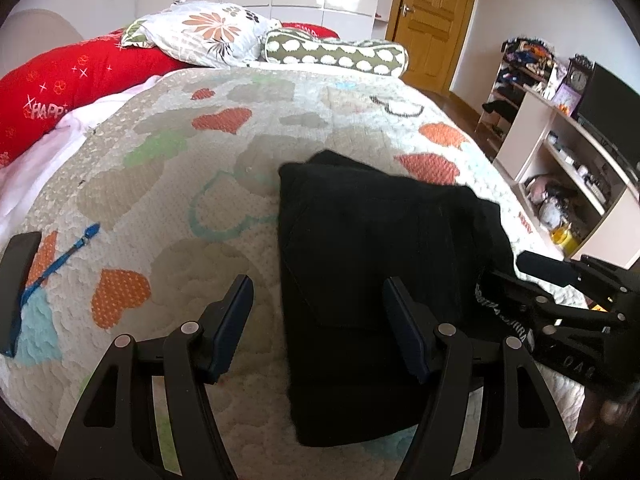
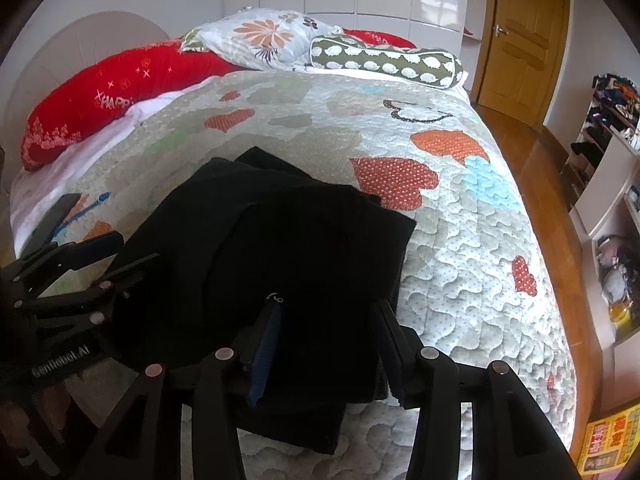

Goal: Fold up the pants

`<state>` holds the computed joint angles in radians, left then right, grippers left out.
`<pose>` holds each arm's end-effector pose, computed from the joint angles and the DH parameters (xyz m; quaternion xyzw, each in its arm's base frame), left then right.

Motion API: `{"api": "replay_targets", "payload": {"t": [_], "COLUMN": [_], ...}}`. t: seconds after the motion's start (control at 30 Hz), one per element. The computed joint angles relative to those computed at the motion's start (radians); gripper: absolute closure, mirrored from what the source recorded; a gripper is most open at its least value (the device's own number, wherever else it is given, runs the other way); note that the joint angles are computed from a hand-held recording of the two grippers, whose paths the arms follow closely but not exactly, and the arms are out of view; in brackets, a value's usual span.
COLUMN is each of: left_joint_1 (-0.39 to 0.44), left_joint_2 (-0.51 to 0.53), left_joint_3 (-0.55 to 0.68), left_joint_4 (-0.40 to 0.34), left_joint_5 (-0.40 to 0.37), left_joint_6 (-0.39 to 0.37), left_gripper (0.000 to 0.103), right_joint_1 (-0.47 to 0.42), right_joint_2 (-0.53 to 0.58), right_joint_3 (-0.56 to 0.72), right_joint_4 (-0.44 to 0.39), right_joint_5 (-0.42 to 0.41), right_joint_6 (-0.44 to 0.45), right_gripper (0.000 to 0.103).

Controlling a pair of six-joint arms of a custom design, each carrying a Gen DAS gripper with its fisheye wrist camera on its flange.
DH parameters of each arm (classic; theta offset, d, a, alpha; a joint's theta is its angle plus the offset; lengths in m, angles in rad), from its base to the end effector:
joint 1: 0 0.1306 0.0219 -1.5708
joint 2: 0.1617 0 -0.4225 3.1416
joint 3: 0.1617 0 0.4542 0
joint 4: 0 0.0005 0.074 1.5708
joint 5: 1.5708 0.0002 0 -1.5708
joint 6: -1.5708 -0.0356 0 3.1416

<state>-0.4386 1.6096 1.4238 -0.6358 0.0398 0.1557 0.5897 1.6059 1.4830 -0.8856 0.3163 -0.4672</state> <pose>0.5668 -0.2680 0.3804 0.1384 0.9202 -0.1248 0.3444 0.5156 0.3311 0.3979 -0.0145 0.9496 0.0075 0.3129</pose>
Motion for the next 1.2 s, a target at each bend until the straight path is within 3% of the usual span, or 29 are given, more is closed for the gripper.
{"api": "replay_targets", "payload": {"t": [0.2, 0.3, 0.43, 0.5, 0.57, 0.73, 0.9, 0.93, 0.97, 1.0, 1.03, 1.2], "left_joint_1": [0.044, 0.067, 0.083, 0.085, 0.085, 0.084, 0.080, 0.078, 0.075, 0.073, 0.074, 0.078], "left_joint_2": [0.013, 0.031, 0.071, 0.082, 0.101, 0.145, 0.185, 0.191, 0.194, 0.195, 0.196, 0.192], "left_joint_3": [0.028, 0.046, 0.081, 0.087, 0.102, 0.133, 0.183, 0.191, 0.197, 0.200, 0.202, 0.235], "left_joint_4": [-0.025, -0.045, -0.084, -0.080, -0.092, -0.106, -0.137, -0.142, -0.144, -0.143, -0.142, -0.124], "left_joint_5": [0.074, 0.141, 0.246, 0.286, 0.325, 0.375, 0.397, 0.392, 0.386, 0.386, 0.414, 0.435], "left_joint_6": [0.016, 0.022, 0.026, 0.024, 0.011, 0.006, 0.004, -0.007, -0.016, -0.024, -0.032, -0.033], "left_gripper": [0.036, 0.036, 0.036, 0.036, 0.025, 0.019, 0.012, 0.012, 0.016, 0.022, 0.035, 0.060], "right_joint_1": [-0.053, -0.090, -0.149, -0.166, -0.167, -0.174, -0.176, -0.177, -0.174, -0.173, -0.171, -0.170], "right_joint_2": [-0.077, -0.103, -0.146, -0.134, -0.117, -0.063, -0.010, -0.003, 0.004, 0.010, 0.010, -0.010], "right_joint_3": [-0.081, -0.122, -0.218, -0.231, -0.231, -0.225, -0.193, -0.187, -0.178, -0.171, -0.173, -0.176], "right_joint_4": [0.060, 0.089, 0.254, 0.297, 0.330, 0.452, 0.519, 0.529, 0.529, 0.527, 0.541, 0.577], "right_joint_5": [-0.030, -0.116, -0.337, -0.424, -0.463, -0.582, -0.601, -0.599, -0.592, -0.585, -0.578, -0.571], "right_joint_6": [-0.050, -0.083, -0.152, -0.177, -0.173, -0.179, -0.197, -0.207, -0.201, -0.195, -0.207, -0.216], "right_gripper": [0.046, 0.044, 0.039, 0.039, 0.037, 0.035, 0.034, 0.041, 0.052, 0.055, 0.060, 0.068]}}
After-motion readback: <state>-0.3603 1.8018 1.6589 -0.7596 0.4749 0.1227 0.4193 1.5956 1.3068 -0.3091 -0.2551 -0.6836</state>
